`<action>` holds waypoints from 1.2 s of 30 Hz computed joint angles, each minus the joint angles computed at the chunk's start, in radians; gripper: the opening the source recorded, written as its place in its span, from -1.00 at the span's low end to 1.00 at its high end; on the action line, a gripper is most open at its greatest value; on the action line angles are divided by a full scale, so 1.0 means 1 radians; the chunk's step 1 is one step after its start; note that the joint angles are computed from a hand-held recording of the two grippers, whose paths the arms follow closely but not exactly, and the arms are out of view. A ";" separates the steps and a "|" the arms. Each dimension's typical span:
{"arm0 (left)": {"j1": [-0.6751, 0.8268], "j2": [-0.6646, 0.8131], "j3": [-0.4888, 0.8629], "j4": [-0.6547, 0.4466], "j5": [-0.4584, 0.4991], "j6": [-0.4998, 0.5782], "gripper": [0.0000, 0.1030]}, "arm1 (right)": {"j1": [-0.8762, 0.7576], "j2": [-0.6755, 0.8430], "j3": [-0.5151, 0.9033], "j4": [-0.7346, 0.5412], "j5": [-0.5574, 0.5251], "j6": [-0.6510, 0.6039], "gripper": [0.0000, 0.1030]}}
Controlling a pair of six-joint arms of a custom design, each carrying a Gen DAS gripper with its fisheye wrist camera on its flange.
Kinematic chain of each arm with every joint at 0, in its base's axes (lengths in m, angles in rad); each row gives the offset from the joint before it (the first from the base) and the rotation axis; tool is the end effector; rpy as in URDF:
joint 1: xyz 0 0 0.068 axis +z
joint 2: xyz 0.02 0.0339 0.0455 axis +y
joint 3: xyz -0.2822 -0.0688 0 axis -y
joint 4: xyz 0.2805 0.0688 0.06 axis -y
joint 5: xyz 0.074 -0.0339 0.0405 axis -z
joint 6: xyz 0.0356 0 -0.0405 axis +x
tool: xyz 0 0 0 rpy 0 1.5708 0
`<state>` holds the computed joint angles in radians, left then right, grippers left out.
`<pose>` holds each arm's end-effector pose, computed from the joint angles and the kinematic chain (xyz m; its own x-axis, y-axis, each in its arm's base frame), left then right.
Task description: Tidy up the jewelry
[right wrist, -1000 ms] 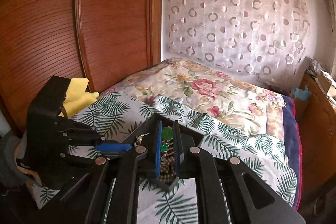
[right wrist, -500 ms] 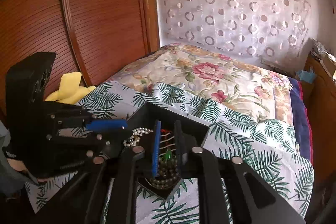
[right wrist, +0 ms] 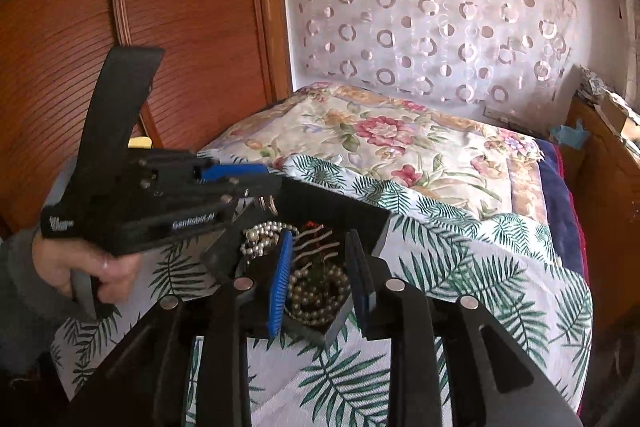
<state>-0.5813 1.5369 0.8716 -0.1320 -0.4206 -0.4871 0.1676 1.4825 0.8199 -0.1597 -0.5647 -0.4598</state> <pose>0.2943 -0.1760 0.1934 -0.6514 -0.0832 -0.7541 -0.0476 0.9965 -0.0689 0.3163 0.0728 0.1931 -0.4255 -0.4522 -0.7839 -0.7687 0.6377 0.0494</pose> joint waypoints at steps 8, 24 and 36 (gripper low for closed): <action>-0.057 -0.040 -0.031 -0.061 -0.122 -0.104 0.56 | -0.043 -0.077 -0.092 0.029 0.001 0.014 -0.25; -0.553 -0.169 -0.036 -0.565 -0.515 -0.677 0.85 | -0.245 -0.588 -0.409 0.020 -0.070 0.091 0.95; -0.853 -0.064 0.104 -1.060 -0.620 -1.238 0.85 | -0.523 -0.967 -0.505 -0.253 -0.288 0.037 0.95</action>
